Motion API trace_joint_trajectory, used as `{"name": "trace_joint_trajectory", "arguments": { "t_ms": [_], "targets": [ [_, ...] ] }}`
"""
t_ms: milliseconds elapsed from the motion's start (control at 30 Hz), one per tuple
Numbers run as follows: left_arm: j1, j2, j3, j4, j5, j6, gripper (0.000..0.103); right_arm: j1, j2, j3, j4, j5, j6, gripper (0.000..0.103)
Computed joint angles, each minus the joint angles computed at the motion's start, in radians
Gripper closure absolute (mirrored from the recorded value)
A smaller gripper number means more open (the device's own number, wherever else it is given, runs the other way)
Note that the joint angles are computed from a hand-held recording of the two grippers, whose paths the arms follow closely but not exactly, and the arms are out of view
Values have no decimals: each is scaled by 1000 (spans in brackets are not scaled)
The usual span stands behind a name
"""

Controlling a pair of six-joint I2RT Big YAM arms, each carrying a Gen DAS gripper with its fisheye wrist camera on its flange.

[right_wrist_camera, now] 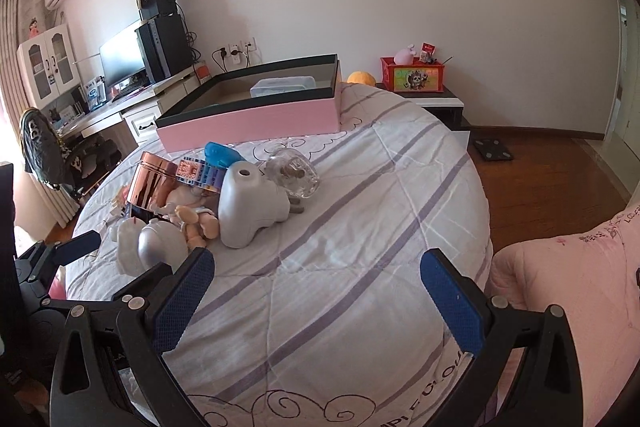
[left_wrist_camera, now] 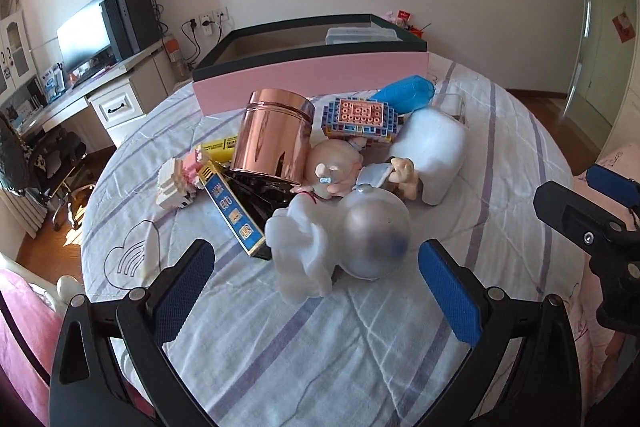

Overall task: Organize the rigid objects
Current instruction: 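Grasp the white figurine with silver ball with the left tool while the right tool grasps the rose-gold canister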

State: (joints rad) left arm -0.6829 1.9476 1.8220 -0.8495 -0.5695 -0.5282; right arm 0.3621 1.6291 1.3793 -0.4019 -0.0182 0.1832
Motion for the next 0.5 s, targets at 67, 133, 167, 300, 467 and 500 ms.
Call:
{"name": "trace_joint_trajectory", "arguments": {
  "t_ms": [67,133,167,300,467,500],
  "targets": [
    [6,22,29,-23,6,-8,0,-6,11,6,-5,-13,-3,0],
    [13,19,19,8,21,-2,5,-8,21,17,-16,-20,-2,0],
    [15,6,-4,46,33,7,18,-7,27,22,-19,-24,0,0],
    [18,-37,-67,133,67,43,29,-6,50,47,-29,-41,-7,0],
    [29,-105,-156,203,98,41,29,10,83,96,-47,-52,-5,0],
    [30,-121,-173,218,100,45,29,14,87,106,-53,-56,-1,0]
  ]
}}
